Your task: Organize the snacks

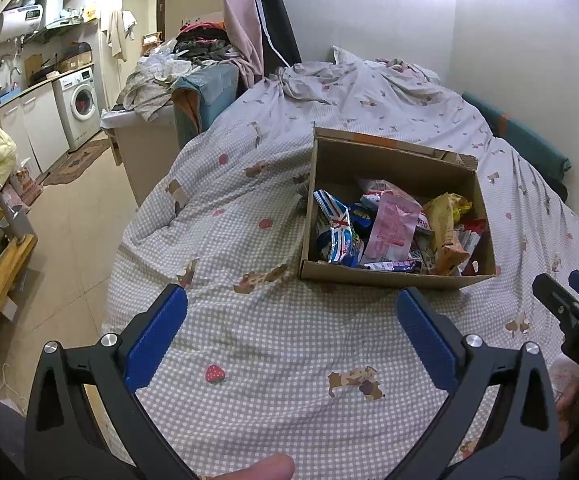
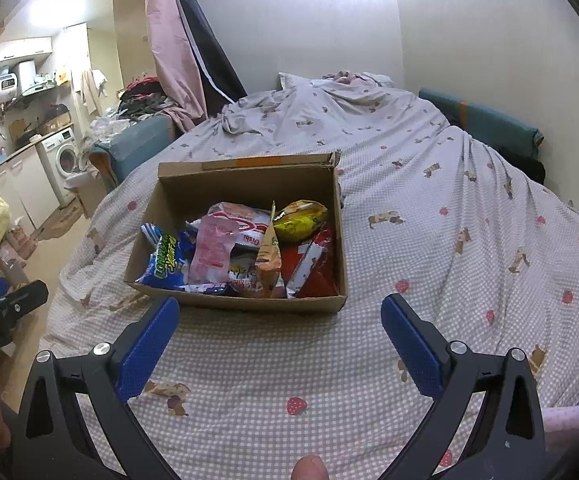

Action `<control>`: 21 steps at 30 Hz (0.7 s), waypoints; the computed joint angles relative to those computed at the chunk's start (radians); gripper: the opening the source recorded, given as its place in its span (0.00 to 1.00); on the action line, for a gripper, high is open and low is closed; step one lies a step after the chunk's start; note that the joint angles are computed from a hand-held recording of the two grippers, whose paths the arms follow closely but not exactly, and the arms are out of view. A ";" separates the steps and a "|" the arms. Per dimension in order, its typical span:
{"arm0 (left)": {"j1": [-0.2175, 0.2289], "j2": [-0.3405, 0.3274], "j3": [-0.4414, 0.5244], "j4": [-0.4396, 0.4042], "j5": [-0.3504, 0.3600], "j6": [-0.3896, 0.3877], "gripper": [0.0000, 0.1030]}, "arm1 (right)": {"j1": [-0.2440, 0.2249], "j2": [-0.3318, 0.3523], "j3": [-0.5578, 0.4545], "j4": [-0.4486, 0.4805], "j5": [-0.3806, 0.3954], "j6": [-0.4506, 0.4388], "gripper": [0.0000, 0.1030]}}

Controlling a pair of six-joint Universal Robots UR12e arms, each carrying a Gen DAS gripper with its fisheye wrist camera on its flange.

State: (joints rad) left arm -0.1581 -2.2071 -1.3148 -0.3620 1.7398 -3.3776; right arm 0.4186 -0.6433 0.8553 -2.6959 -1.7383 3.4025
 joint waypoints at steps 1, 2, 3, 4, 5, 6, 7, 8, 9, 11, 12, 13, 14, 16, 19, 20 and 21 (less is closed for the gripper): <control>0.001 0.000 -0.001 0.001 -0.003 -0.002 1.00 | 0.000 0.001 -0.001 0.003 0.001 0.001 1.00; 0.002 0.001 -0.002 0.001 -0.008 -0.007 1.00 | 0.000 0.002 -0.003 0.008 -0.003 -0.002 1.00; 0.002 0.001 -0.002 0.001 -0.010 -0.009 1.00 | 0.001 0.003 -0.006 0.013 -0.010 -0.004 1.00; 0.003 0.001 -0.002 0.000 -0.012 -0.010 1.00 | 0.000 0.004 -0.008 0.016 -0.011 -0.003 1.00; 0.003 0.001 -0.001 -0.003 -0.014 -0.011 1.00 | 0.000 0.005 -0.008 0.017 -0.010 -0.001 1.00; 0.003 0.000 0.000 -0.005 -0.013 -0.013 1.00 | 0.000 0.005 -0.009 0.020 -0.011 0.000 1.00; 0.004 0.000 0.000 -0.003 -0.015 -0.012 1.00 | 0.000 0.005 -0.010 0.023 -0.014 0.000 1.00; 0.004 0.000 0.000 -0.003 -0.015 -0.012 1.00 | 0.000 0.006 -0.010 0.024 -0.014 0.000 1.00; 0.003 0.000 0.000 -0.003 -0.015 -0.010 1.00 | 0.000 0.004 -0.008 0.024 -0.014 0.001 1.00; 0.003 -0.002 0.002 -0.001 -0.015 -0.007 1.00 | 0.001 0.004 -0.007 0.021 -0.015 0.001 1.00; 0.002 -0.003 0.002 0.001 -0.015 -0.006 1.00 | 0.001 0.005 -0.008 0.021 -0.016 0.001 1.00; 0.002 -0.003 0.002 0.002 -0.015 -0.006 1.00 | 0.000 0.005 -0.008 0.022 -0.016 0.003 1.00; 0.002 -0.003 0.002 0.002 -0.017 -0.007 1.00 | 0.000 0.005 -0.007 0.022 -0.014 0.007 1.00; 0.002 -0.004 0.002 0.004 -0.019 -0.010 1.00 | -0.001 0.004 -0.008 0.025 -0.008 0.012 1.00; 0.002 -0.003 0.002 0.003 -0.018 -0.009 1.00 | -0.003 0.002 -0.004 0.026 -0.004 0.022 1.00; 0.003 -0.003 0.002 0.002 -0.019 -0.009 1.00 | -0.002 0.002 -0.004 0.025 -0.007 0.021 1.00; 0.002 -0.003 0.002 0.004 -0.018 -0.011 1.00 | -0.002 0.002 -0.003 0.022 -0.009 0.018 1.00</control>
